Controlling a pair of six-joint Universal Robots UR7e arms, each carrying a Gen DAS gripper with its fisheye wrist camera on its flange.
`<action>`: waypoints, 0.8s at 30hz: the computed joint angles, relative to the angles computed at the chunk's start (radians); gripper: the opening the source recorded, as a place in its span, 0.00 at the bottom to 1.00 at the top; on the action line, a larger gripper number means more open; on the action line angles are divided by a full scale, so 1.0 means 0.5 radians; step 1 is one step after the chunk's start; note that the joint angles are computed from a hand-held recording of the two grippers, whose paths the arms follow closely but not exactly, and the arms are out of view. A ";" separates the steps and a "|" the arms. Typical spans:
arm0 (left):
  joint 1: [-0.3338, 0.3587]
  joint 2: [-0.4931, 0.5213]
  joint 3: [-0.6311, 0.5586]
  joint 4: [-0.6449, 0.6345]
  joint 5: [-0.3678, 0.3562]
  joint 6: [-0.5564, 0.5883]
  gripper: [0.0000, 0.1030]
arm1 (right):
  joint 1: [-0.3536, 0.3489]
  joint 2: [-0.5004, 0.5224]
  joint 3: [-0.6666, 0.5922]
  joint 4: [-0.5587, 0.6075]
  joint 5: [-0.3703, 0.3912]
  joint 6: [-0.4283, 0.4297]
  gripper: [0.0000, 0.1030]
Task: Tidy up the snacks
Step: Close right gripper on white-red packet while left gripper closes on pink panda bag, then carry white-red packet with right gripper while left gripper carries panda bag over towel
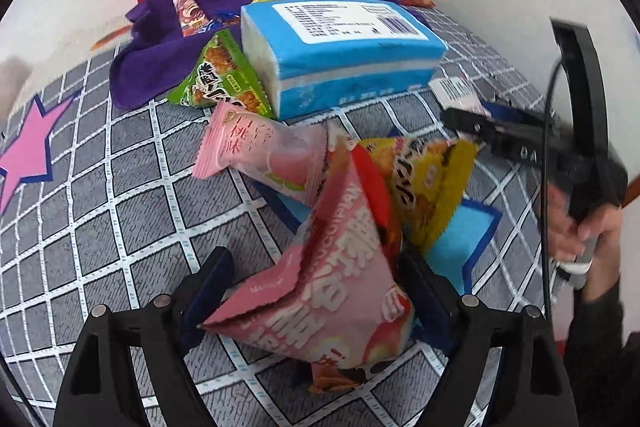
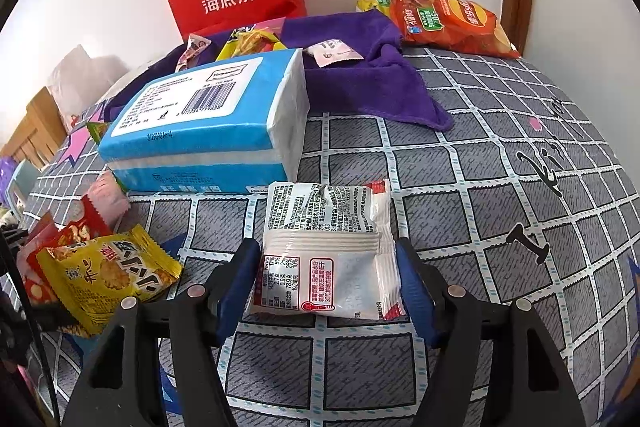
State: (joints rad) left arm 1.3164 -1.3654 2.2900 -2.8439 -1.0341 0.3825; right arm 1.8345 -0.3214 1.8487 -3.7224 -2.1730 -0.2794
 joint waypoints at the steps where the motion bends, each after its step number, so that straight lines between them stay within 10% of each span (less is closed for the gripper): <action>1: -0.003 -0.002 0.014 -0.018 0.009 0.006 0.83 | 0.001 0.002 -0.002 0.001 -0.005 -0.005 0.67; 8: 0.039 -0.106 0.055 -0.031 -0.071 -0.088 0.81 | -0.001 0.003 -0.001 0.000 -0.010 -0.016 0.68; 15: 0.083 -0.250 0.014 0.001 -0.189 -0.237 0.41 | 0.004 0.013 -0.013 0.006 -0.042 -0.039 0.68; 24: 0.072 -0.303 0.014 0.077 -0.085 -0.340 0.44 | 0.015 0.029 -0.039 0.020 -0.092 -0.070 0.68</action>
State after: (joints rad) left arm 1.3526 -1.5168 2.2971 -2.8055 -1.0767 0.2124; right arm 1.8420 -0.3068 1.8294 -3.7126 -2.2189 -0.3145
